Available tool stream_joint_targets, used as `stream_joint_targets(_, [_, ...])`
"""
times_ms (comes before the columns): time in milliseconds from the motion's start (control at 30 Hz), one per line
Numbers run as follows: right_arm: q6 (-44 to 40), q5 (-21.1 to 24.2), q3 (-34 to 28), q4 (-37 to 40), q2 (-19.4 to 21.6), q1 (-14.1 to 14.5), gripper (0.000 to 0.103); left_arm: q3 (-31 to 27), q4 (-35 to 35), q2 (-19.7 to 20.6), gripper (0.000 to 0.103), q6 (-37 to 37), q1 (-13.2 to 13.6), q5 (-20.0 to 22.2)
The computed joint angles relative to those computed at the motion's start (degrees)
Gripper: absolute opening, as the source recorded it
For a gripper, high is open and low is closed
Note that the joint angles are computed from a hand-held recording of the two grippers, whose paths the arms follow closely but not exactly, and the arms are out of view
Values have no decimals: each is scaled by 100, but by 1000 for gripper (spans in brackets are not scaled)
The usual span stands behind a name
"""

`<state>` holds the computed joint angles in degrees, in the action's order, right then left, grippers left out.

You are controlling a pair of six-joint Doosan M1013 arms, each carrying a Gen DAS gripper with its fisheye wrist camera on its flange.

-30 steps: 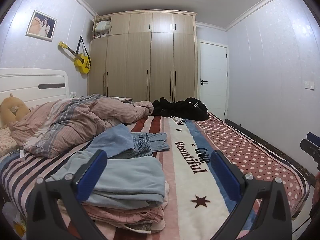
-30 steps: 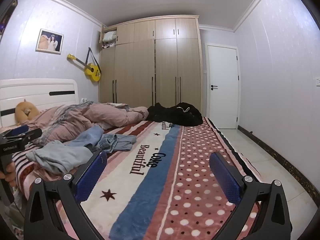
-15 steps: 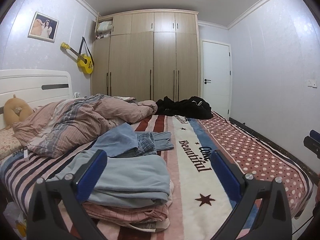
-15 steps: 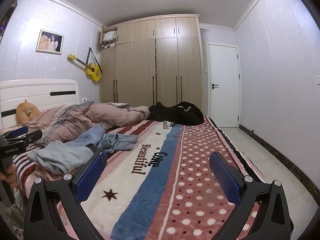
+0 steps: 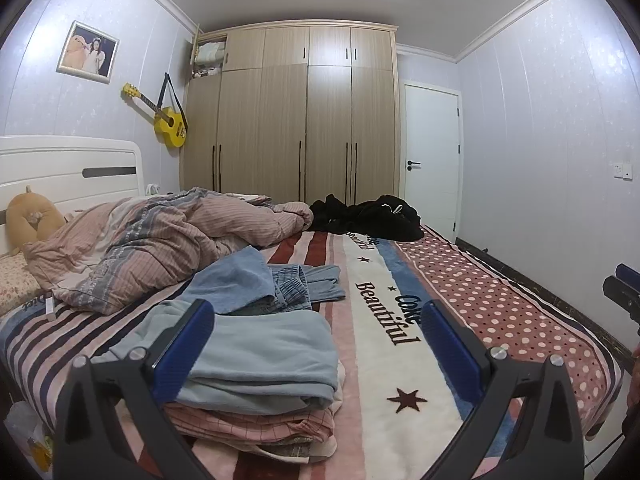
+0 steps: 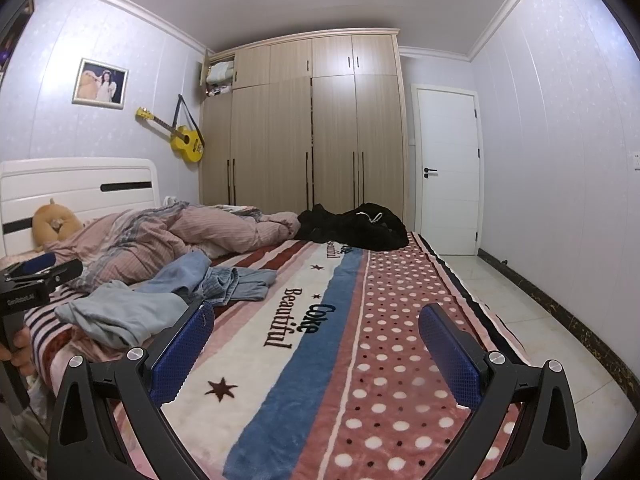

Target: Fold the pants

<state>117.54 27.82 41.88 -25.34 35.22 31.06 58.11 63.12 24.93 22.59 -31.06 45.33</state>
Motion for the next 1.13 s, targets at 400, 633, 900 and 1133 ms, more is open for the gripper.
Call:
stream_joint_targets(400, [2,1,1,6,-2,1,102,40,9,-22,102,-13,-21,-57])
stream_joint_targets(633, [-64,5,1,67,-6,29,102,37,-4,-23,102,-4,-27,-66])
stream_joint_targets(900, [-128,3,4,146,-9,65,102,24,-22,-18,102,6,-26,-75])
stream_joint_targets(1133, [-88,27,-5,127,-7,83,102,-11,-34,5,102,58,-29,-80])
